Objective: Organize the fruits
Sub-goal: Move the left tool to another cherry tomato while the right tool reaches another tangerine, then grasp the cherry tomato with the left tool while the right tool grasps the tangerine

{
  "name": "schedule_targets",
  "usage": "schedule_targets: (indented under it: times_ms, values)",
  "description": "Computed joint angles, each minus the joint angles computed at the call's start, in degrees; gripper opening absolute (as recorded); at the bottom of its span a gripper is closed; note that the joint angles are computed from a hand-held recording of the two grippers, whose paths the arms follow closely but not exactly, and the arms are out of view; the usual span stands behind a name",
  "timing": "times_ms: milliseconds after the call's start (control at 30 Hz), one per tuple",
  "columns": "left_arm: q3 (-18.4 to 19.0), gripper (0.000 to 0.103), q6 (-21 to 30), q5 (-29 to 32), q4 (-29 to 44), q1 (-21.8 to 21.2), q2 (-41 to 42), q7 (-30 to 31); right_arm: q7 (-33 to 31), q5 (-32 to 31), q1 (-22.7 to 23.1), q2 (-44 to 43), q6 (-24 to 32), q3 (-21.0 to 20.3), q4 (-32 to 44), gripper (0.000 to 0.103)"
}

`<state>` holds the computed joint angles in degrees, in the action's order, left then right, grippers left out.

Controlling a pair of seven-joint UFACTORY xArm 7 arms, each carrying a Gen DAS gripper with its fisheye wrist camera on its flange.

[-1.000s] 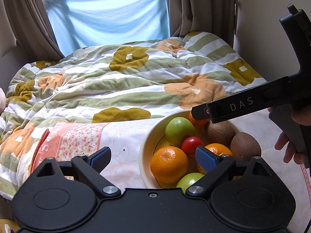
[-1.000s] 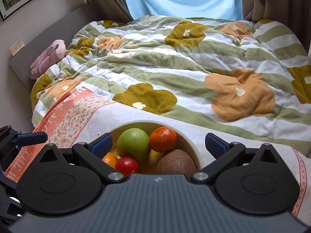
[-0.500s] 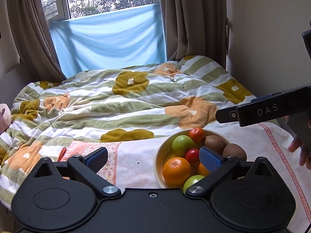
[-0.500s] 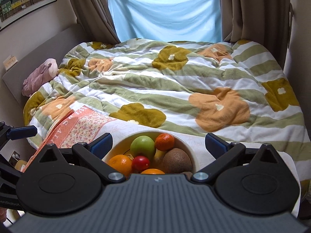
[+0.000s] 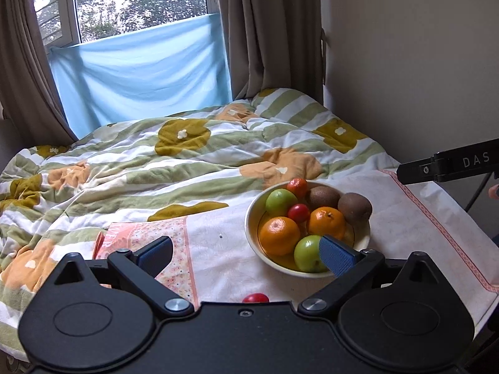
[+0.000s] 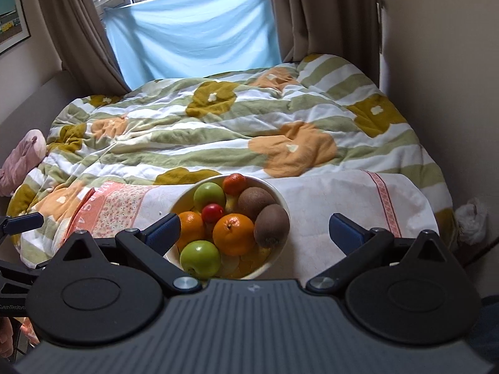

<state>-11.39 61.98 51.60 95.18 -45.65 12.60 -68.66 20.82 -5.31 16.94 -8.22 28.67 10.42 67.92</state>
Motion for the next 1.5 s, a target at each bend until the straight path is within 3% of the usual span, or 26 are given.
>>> schedule_targets:
  times_ms: [233,433,633,667,833,1100,1433,1500]
  values:
    - [-1.1,0.094,-10.2,-6.4,-8.7,4.1,-3.1,4.1,17.8,-11.3,-2.3,-6.0,2.9,5.2,-8.0,0.103]
    - [-0.6,0.087,-15.1,-8.6,-11.9,5.9,-1.7,5.4,29.5,-18.3,-3.2,-7.5,3.8,7.8,-13.1,0.103]
    - [1.2,0.071,-18.5,-9.8,-12.8,6.6,1.8,7.2,39.3,-24.3,-3.5,-6.0,2.6,9.0,-16.3,0.103]
    - [1.6,0.066,-19.0,-9.6,-12.9,6.5,2.3,6.9,39.9,-24.3,-3.2,-5.6,2.2,8.5,-16.7,0.103]
    - [2.9,0.062,-20.0,-10.2,-12.5,6.4,4.4,8.3,42.7,-25.3,-2.2,-3.8,1.6,7.2,-17.8,0.103]
    - [3.6,0.039,-19.3,-11.1,-11.9,5.4,5.3,9.4,44.0,-27.2,-1.3,-3.2,2.2,5.9,-18.1,0.103]
    - [3.8,0.038,-19.3,-10.3,-12.4,4.8,4.8,8.7,44.2,-27.9,-0.9,-3.0,3.6,5.5,-18.2,0.103]
    - [3.6,0.038,-19.3,-10.2,-12.8,4.7,4.3,8.5,43.5,-27.4,-0.8,-2.9,3.6,5.2,-18.3,0.096]
